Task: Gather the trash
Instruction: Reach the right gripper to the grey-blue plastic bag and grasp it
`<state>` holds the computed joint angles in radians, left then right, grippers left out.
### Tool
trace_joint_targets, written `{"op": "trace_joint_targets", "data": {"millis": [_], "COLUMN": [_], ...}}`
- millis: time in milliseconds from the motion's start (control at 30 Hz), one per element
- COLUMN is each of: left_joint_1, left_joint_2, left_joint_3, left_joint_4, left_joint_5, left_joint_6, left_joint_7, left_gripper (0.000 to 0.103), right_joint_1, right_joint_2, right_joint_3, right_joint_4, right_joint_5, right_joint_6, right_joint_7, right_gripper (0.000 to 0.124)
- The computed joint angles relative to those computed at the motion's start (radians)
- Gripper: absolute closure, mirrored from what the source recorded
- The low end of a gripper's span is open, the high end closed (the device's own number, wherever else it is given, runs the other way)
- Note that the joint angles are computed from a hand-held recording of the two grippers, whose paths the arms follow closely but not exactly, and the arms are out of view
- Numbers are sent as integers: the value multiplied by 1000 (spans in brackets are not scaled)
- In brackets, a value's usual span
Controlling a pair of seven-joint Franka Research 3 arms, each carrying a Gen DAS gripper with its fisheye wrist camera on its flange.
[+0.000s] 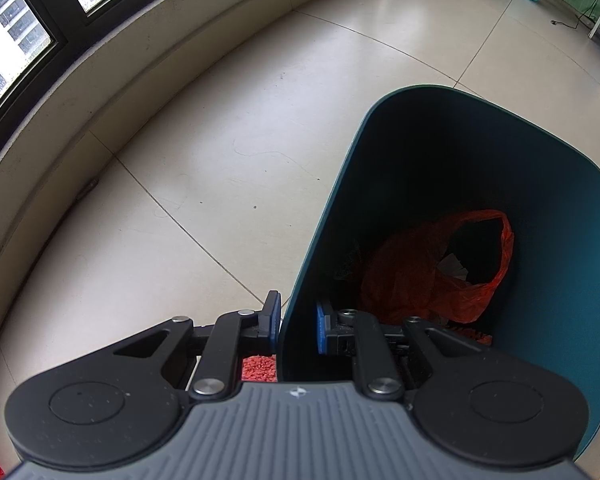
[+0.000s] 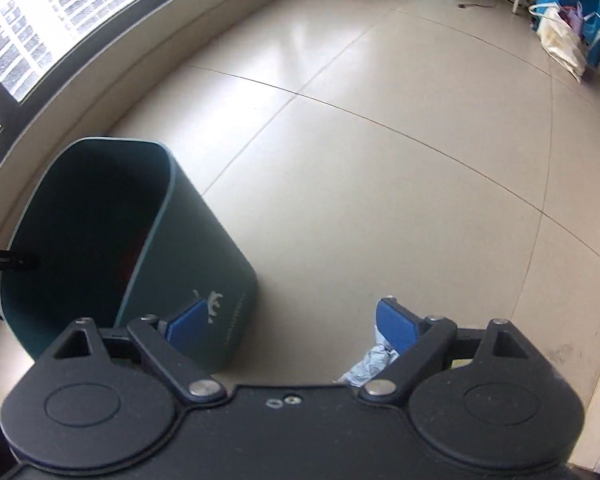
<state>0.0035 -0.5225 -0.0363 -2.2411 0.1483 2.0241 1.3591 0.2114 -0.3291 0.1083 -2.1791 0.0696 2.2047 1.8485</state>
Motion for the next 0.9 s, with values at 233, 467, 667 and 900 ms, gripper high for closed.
{"op": "trace_joint_targets", "data": {"millis": [233, 467, 667, 900], "left_joint_1": [0, -7, -10, -12], "left_joint_2": [2, 12, 31, 36], "left_joint_3": [-15, -20, -28, -32], "left_joint_4": [3, 6, 13, 6], "left_joint_5": [19, 31, 45, 61], "left_joint_6": [-4, -13, -25, -19], "left_joint_7": [-22, -25, -26, -29], "left_gripper": [86, 86, 86, 86], "right_joint_1": [-41, -50, -37, -13], "right_joint_2": [47, 98, 199, 260], "right_joint_3": [-22, -33, -30, -41], "right_joint_4": [-141, -247, -258, -245], "right_joint_5": [-2, -10, -46, -85], "right_joint_6": [86, 175, 211, 218], "right_joint_7": [98, 150, 222, 249], "right_gripper": [37, 42, 47, 63]}}
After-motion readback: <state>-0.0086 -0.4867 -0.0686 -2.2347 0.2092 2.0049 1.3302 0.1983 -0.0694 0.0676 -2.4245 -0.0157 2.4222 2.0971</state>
